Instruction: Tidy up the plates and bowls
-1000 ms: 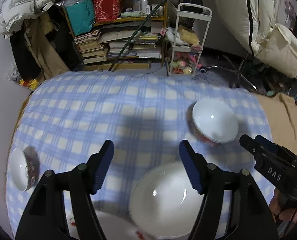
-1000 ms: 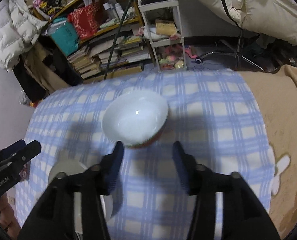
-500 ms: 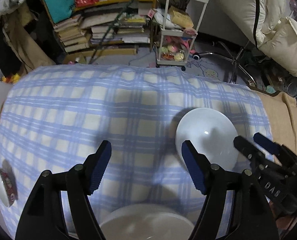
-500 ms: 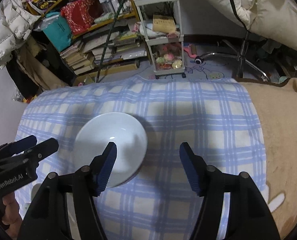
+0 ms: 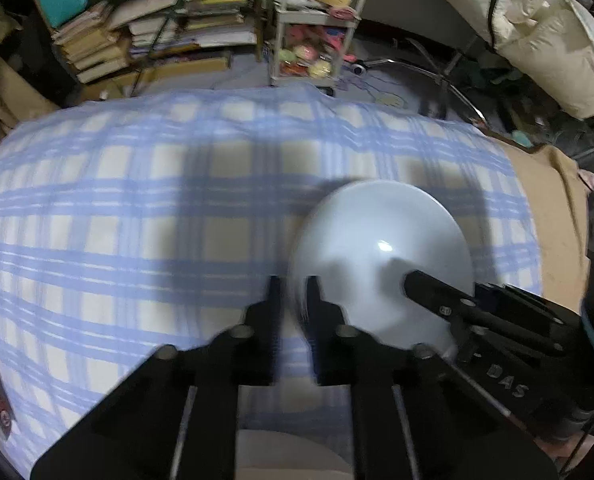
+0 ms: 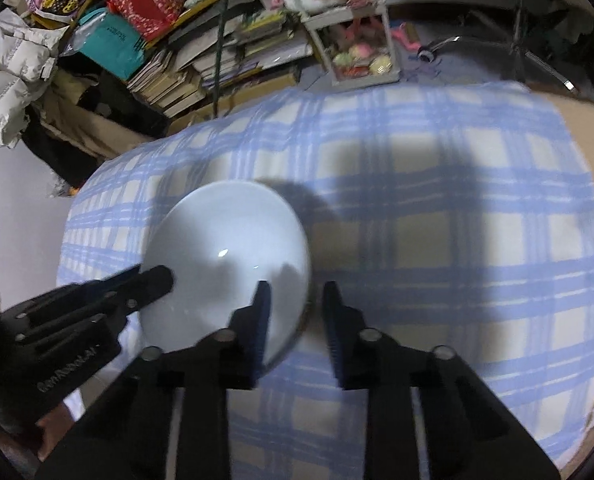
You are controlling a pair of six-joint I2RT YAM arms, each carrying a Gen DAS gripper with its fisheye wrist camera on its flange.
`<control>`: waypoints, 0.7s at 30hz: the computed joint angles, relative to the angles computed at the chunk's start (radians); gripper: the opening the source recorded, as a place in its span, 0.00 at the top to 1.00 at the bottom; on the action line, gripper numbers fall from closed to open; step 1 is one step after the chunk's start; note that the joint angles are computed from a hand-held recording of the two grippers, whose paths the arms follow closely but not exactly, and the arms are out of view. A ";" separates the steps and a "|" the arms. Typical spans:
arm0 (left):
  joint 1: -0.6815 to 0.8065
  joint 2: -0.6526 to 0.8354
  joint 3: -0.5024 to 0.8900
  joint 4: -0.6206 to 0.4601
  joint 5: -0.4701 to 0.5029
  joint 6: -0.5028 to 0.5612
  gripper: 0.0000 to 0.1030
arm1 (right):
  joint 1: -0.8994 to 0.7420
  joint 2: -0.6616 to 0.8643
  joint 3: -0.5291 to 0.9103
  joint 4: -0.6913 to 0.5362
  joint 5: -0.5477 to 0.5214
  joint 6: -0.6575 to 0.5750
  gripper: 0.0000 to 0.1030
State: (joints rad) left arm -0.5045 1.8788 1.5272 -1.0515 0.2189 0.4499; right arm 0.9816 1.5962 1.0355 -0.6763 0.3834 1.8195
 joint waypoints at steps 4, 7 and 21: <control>-0.008 -0.061 -0.063 0.037 -0.026 0.032 0.92 | 0.013 0.053 0.079 -0.092 0.012 0.012 0.82; -0.003 -0.097 -0.073 0.022 -0.037 0.042 0.92 | 0.040 0.070 0.131 -0.157 0.020 0.040 0.85; 0.159 -0.256 0.037 -0.177 0.054 0.148 0.91 | 0.180 0.204 0.535 -0.470 0.172 0.154 0.85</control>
State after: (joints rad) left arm -0.3451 1.6230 1.5645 -1.2289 0.2731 0.5980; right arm 1.1618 1.8006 1.5704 -1.1464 0.5551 1.9736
